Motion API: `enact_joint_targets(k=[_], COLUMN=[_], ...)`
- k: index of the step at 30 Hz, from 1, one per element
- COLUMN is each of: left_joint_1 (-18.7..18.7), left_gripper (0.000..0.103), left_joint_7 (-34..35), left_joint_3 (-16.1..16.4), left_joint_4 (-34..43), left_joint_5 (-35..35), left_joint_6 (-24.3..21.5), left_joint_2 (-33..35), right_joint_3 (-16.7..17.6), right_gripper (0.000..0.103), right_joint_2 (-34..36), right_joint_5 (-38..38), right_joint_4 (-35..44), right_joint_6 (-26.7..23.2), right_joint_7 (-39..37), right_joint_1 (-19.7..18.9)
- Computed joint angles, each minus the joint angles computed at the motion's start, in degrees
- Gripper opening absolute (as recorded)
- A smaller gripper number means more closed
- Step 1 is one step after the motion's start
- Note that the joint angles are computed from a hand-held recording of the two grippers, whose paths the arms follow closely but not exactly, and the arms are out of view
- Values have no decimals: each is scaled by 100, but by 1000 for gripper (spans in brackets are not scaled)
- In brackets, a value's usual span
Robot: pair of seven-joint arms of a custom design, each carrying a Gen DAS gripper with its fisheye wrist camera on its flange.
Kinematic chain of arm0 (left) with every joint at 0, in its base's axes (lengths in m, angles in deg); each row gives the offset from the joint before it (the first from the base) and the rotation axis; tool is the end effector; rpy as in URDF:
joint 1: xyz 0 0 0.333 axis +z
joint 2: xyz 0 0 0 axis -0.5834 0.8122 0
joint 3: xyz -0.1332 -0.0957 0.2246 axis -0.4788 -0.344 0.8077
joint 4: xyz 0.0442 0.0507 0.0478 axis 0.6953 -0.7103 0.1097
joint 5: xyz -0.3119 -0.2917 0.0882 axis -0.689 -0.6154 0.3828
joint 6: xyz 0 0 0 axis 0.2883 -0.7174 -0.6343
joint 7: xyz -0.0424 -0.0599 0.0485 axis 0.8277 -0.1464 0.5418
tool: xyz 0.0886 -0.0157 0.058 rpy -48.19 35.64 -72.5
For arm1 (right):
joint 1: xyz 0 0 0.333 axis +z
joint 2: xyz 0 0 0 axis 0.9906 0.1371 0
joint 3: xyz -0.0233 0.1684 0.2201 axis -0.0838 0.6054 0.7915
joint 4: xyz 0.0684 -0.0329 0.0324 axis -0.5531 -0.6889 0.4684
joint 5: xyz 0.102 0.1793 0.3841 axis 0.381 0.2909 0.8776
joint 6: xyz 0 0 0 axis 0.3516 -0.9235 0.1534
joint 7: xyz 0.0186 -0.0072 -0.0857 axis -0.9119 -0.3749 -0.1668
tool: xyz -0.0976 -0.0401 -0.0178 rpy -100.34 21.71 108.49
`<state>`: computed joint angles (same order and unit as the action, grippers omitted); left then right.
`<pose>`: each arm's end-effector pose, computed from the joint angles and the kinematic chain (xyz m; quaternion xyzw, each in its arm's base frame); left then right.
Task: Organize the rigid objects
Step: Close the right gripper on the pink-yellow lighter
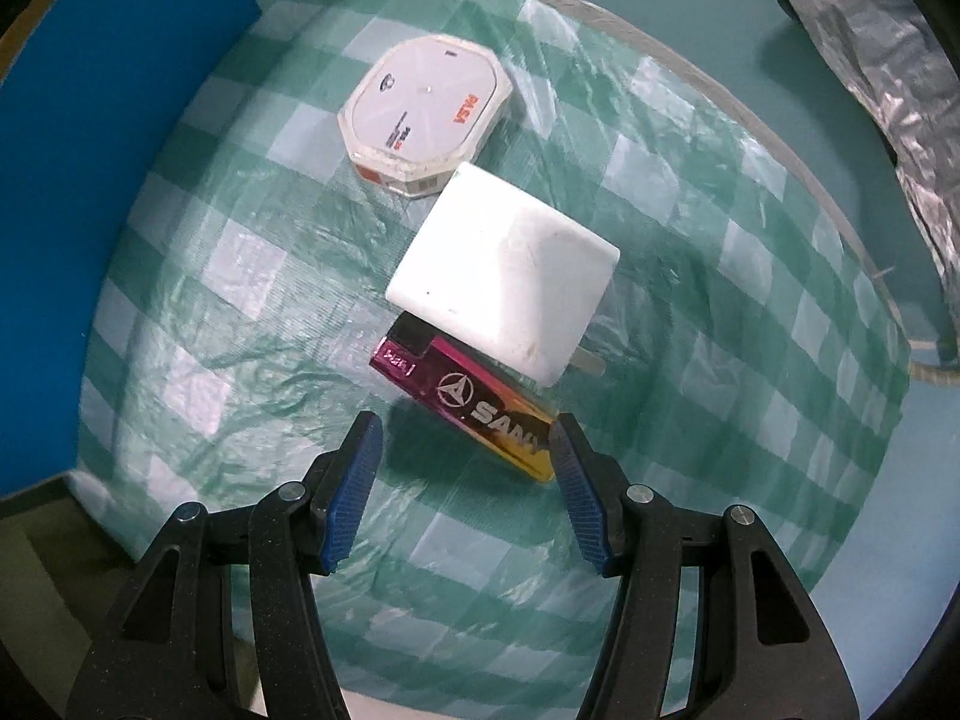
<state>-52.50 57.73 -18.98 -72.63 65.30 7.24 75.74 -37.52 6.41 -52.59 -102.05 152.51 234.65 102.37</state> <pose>0.6978 -0.2438 0.5449 -0.1442 0.9859 0.0683 0.0504 0.3666 0.2506 0.4724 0.4352 -0.8994 0.0039 0.0408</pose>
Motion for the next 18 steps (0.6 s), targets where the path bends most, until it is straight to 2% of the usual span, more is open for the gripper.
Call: enact_joint_targets(k=[8, 9, 11, 12, 14, 18], left_joint_1=[-3, -8, -18, -23, -27, -34], left_gripper=[7, 7, 7, 7, 7, 7], left_joint_7=[-5, -4, -7, -9, -10, -1], left_joint_3=[0, 3, 11, 16, 23, 33], left_joint_4=[41, 95, 190, 233, 251, 273], left_joint_5=[-4, -5, -11, -14, -21, -24], left_joint_6=[-25, -51, -92, -109, -116, -124], left_joint_2=[23, 55, 113, 139, 150, 162], right_joint_3=[-150, -195, -211, -212, -207, -196], right_gripper=[59, 56, 40, 36, 29, 25], right_joint_2=[-144, -185, -213, -199, -268, -345], right_joint_5=[136, 225, 286, 361, 531, 780], right_joint_4=[-262, -339, -395, -394, -485, -608], right_joint_6=[110, 185, 263, 304, 425, 758], right_joint_7=[-275, -345, -414, -381, -254, -21], right_joint_1=[-24, -25, -61, -70, -74, -70])
